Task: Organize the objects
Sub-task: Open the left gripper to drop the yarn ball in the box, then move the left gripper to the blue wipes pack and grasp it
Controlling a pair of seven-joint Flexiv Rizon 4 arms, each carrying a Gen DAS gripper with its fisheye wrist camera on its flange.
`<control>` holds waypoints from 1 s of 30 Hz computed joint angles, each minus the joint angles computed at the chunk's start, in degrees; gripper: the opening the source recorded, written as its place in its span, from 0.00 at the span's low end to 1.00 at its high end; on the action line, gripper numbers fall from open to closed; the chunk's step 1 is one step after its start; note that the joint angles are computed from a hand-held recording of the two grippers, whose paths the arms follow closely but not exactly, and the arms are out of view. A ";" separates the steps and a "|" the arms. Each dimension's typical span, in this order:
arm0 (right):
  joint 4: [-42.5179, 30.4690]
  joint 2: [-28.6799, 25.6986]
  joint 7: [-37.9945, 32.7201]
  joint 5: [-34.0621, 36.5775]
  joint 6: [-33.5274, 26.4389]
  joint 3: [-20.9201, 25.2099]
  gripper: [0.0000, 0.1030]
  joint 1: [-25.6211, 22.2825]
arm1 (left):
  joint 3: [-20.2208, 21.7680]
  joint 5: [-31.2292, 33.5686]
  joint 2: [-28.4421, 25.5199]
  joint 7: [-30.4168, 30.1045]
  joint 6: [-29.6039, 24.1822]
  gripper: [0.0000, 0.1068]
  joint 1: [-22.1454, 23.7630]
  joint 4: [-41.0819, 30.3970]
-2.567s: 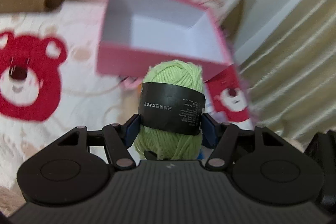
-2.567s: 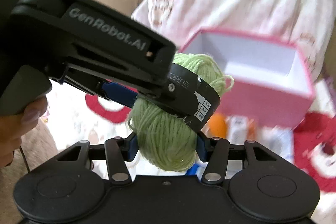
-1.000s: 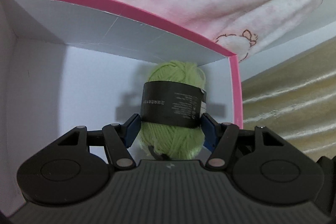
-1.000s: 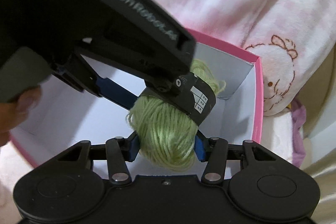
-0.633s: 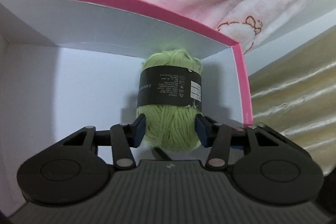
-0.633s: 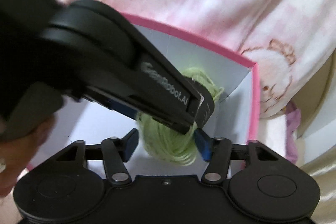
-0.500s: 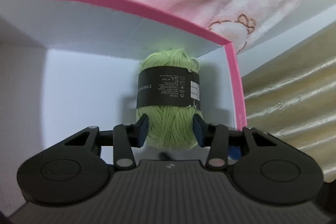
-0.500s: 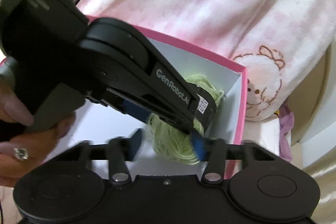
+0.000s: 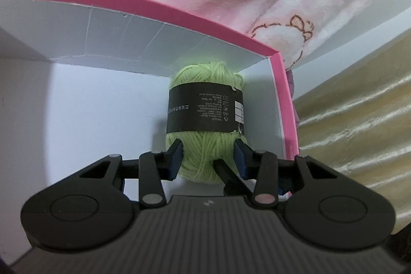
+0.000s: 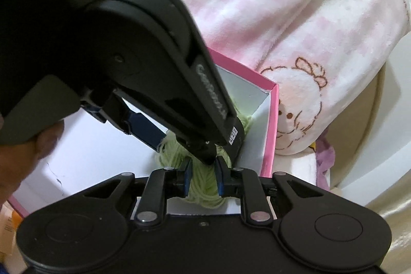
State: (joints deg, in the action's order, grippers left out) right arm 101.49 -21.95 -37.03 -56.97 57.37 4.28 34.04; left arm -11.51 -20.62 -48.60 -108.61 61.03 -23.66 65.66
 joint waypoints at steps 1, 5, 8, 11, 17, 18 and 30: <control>0.52 0.54 0.86 0.22 0.39 0.15 0.21 -0.07 | 0.14 0.12 0.11 -0.05 -0.50 0.41 -0.03 -0.07; 2.59 2.70 1.33 6.17 4.25 2.05 0.24 -2.32 | 0.57 1.06 1.99 1.15 -4.80 0.41 0.08 -0.04; 5.92 6.36 6.15 8.33 7.13 2.70 0.30 -2.62 | 1.69 3.04 5.63 2.25 -2.72 0.45 -0.38 3.55; 8.32 9.38 8.77 9.48 8.78 3.72 0.33 -3.23 | 0.37 2.66 9.87 5.00 0.30 0.49 0.81 8.73; 11.82 14.38 10.15 13.20 10.76 6.14 0.38 -5.33 | 1.12 3.76 20.34 7.42 2.07 0.55 0.57 19.53; 12.43 15.47 10.28 13.76 10.64 6.69 0.39 -5.47 | 1.36 4.25 20.96 7.19 2.28 0.56 0.08 20.21; 16.35 26.79 2.77 28.05 4.64 14.14 0.54 -4.78 | 2.94 13.31 35.90 1.02 -3.70 0.68 -4.32 31.60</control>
